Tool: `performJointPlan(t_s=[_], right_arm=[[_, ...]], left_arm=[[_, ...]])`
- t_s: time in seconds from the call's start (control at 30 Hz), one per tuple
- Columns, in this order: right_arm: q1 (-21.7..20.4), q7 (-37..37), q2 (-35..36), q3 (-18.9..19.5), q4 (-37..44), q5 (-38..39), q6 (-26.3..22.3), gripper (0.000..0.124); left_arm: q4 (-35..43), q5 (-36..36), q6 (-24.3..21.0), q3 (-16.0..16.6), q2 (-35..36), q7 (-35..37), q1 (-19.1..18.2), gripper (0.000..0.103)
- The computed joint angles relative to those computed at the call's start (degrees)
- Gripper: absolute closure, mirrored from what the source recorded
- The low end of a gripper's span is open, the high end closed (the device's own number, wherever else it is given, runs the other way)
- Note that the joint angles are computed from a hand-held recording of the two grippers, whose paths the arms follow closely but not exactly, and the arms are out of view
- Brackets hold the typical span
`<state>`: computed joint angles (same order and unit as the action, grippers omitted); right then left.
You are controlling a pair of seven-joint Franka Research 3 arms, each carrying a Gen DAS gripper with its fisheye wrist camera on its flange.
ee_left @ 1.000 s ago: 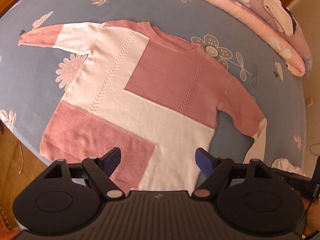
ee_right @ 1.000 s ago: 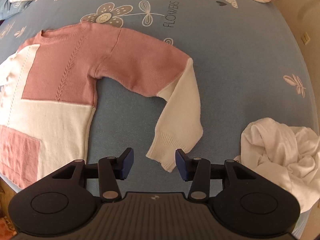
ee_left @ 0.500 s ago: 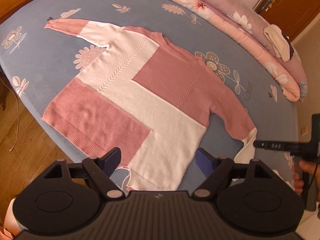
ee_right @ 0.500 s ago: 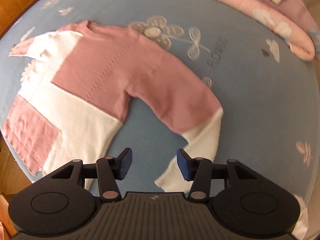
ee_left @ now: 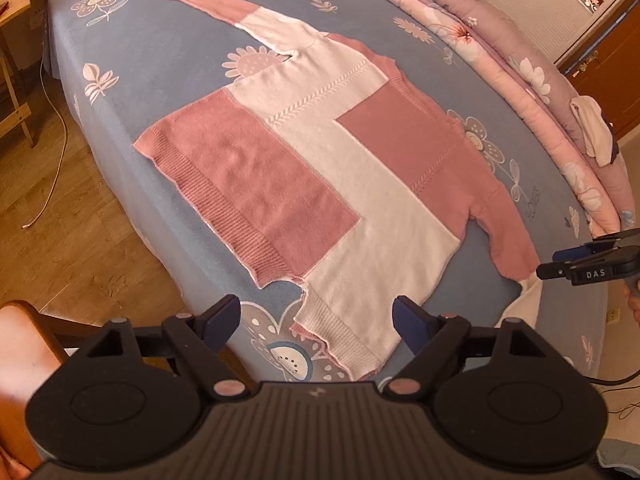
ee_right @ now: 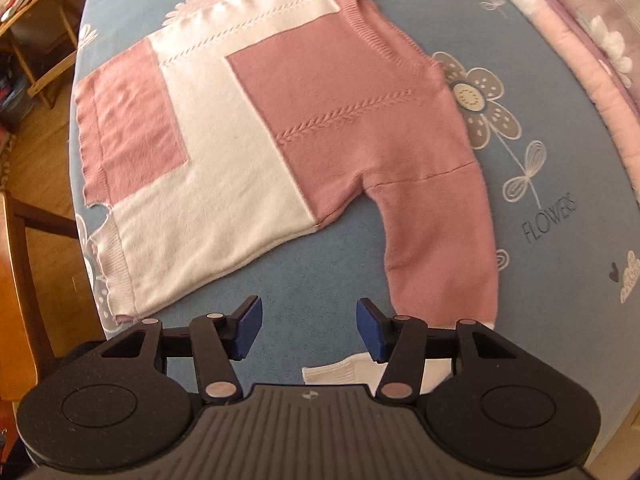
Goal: Fold clothes
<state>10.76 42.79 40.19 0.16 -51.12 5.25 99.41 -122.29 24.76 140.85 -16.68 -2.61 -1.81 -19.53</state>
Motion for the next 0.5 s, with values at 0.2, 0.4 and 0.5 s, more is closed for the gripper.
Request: performJointPlan(t_s=[0.2,0.4,0.5], right_arm=[[-0.88,-17.31,-2.72,0.84,-11.8,-2.14,9.21,0.067],[-3.87,-42.24,0.97,1.37,-9.62,-3.94,6.45,0.067],[-5.15,-54.32,5.67,1.82,-2.14,-3.68,0.54,0.067]], left_arm=[[5.11,9.93,7.28,1.61,11.93,-8.19,-1.45,0.02],[18.47,13.19,12.5,5.82,26.54,-7.94,-5.33,0.02],[27.54,11.22,13.09,7.23,34.01,-5.7,-7.42,0.02]])
